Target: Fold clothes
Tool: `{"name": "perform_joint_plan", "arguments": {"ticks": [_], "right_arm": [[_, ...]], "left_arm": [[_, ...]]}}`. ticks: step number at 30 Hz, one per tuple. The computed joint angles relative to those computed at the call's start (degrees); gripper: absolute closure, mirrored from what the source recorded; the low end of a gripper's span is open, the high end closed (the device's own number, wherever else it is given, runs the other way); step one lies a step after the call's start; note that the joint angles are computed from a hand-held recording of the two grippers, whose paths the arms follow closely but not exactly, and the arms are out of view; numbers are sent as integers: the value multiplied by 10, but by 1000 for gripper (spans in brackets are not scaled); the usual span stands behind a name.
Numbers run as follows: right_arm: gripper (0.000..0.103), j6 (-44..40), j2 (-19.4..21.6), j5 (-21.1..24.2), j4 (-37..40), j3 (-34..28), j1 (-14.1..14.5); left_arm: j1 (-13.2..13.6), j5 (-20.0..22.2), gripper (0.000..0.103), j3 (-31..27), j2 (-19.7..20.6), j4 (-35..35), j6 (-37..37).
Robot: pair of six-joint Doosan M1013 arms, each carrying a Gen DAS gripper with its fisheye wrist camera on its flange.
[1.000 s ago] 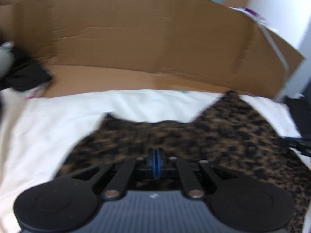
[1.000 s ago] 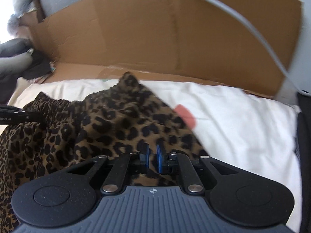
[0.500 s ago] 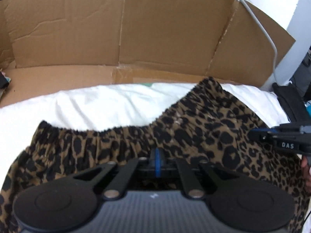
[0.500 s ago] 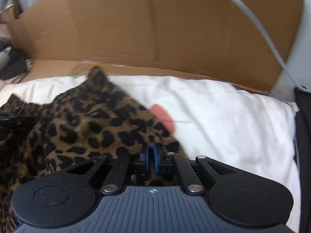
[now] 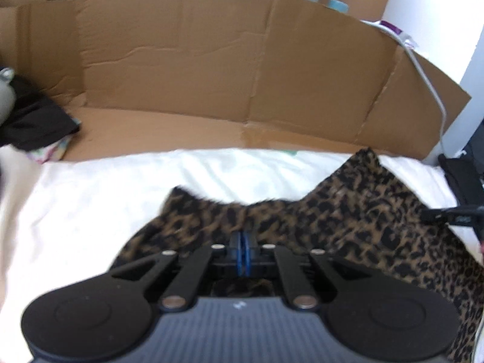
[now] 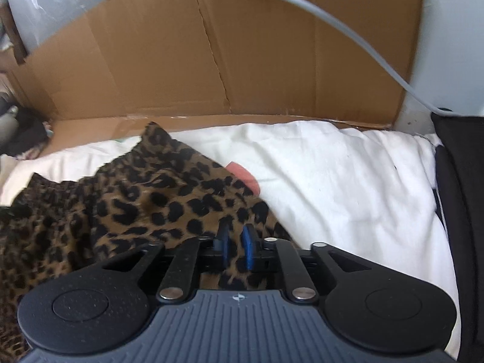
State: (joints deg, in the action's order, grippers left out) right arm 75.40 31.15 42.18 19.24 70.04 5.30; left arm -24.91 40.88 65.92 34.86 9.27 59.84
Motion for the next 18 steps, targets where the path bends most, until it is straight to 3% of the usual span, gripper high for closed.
{"name": "perform_joint_plan", "arguments": {"ticks": [4,8,12,18], "right_arm": [[70,-18,-23,-7,26,35,-6],[69,-33,-48,2,45,77,-18],[68,-43,-69,9,31,113,-26],[68,-9,-84,-3,-13,146,-34]], "left_arm": [[-1,62,100,-20,18,18,-6],[-2,72,100,-38,31,43,-44],[-6,89,100,-50,37,64,-34],[-4,47,99,5,-9,13,-15]]}}
